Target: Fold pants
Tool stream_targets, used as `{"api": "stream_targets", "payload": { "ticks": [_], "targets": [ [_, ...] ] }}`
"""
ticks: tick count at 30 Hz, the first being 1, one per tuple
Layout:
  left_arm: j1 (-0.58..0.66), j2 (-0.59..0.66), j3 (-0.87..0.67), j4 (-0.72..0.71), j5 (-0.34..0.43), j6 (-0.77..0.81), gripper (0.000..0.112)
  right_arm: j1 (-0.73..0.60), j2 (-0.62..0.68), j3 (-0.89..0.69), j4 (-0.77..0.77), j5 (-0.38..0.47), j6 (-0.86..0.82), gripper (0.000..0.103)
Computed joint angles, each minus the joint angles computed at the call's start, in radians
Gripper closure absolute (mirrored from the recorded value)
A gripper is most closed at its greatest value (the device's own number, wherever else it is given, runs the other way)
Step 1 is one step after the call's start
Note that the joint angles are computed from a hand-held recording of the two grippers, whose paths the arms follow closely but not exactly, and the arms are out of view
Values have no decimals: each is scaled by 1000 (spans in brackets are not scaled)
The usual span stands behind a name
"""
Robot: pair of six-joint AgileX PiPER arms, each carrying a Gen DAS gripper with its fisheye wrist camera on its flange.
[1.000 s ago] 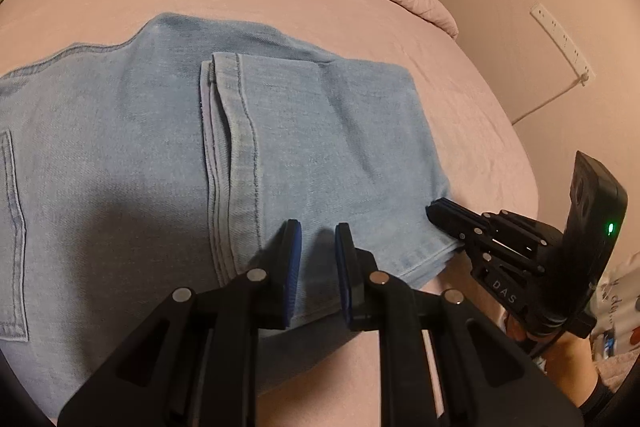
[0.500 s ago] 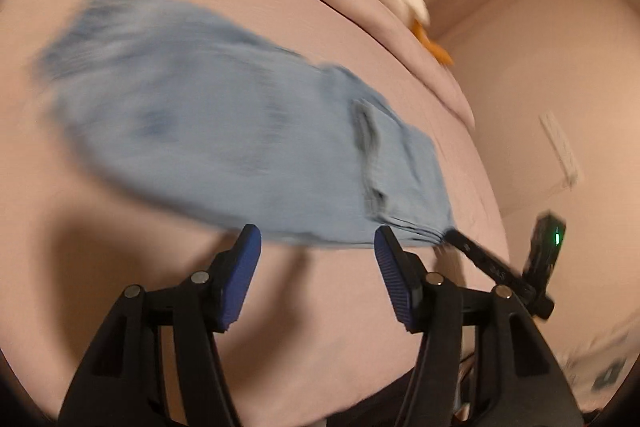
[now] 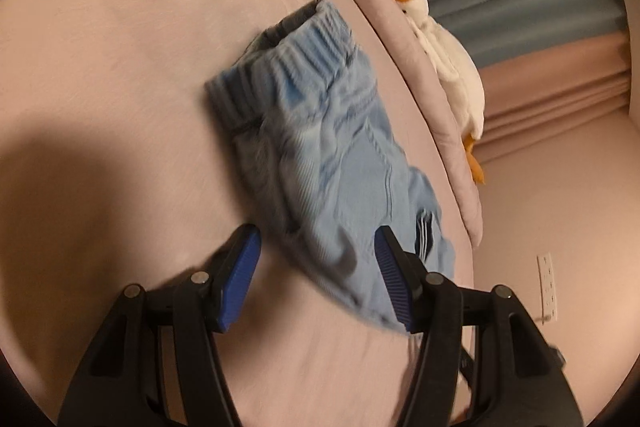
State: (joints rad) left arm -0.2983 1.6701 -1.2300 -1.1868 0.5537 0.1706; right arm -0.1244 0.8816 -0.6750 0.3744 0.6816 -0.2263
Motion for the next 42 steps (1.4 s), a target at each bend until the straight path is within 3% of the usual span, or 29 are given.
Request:
{"api": "stream_targets", "payload": {
  "ticks": [4,7,9,11,13,16,18,20,25,27,31,36,39,42],
  "targets": [
    [-22,49,-32,52,-99,-62,55,60,26,-21,-13,-12,32,92],
    [-46,92,-104,240,-151,-245,55,78,67,-40,14,-21,20,92],
    [-33,120,-143,266,-132,-287,62,93,115,-65,32,-27,10,92],
    [-2,139,-163,220,-81,-254,77,103,182,-110,43,-27,4,92],
    [31,139,-147,127,-40,-151,84,98,235,-155,62,-31,-6,92],
    [25,107,-153,220,-41,-138,89,86,372,-276,118,-34,-31,92],
    [13,94,-181,294,-49,-147,90,115,475,-382,51,-32,50,92],
    [16,87,-189,276,-56,-96,90,131,572,-487,33,-16,72,92],
    [4,85,-213,320,-71,-60,90,183,866,-818,-158,104,309,92],
    [-8,93,-228,388,-73,-95,90,166,947,-884,-118,168,311,93],
    [-1,87,-209,366,-69,-55,90,175,931,-894,-140,214,321,94],
    [-13,83,-212,398,-67,-60,90,199,753,-639,-157,153,300,94],
    [-35,87,-238,498,-74,-135,90,281,639,-456,-276,46,393,94],
    [-42,92,-252,529,-70,-161,90,296,535,-358,-214,87,403,94]
  ]
}}
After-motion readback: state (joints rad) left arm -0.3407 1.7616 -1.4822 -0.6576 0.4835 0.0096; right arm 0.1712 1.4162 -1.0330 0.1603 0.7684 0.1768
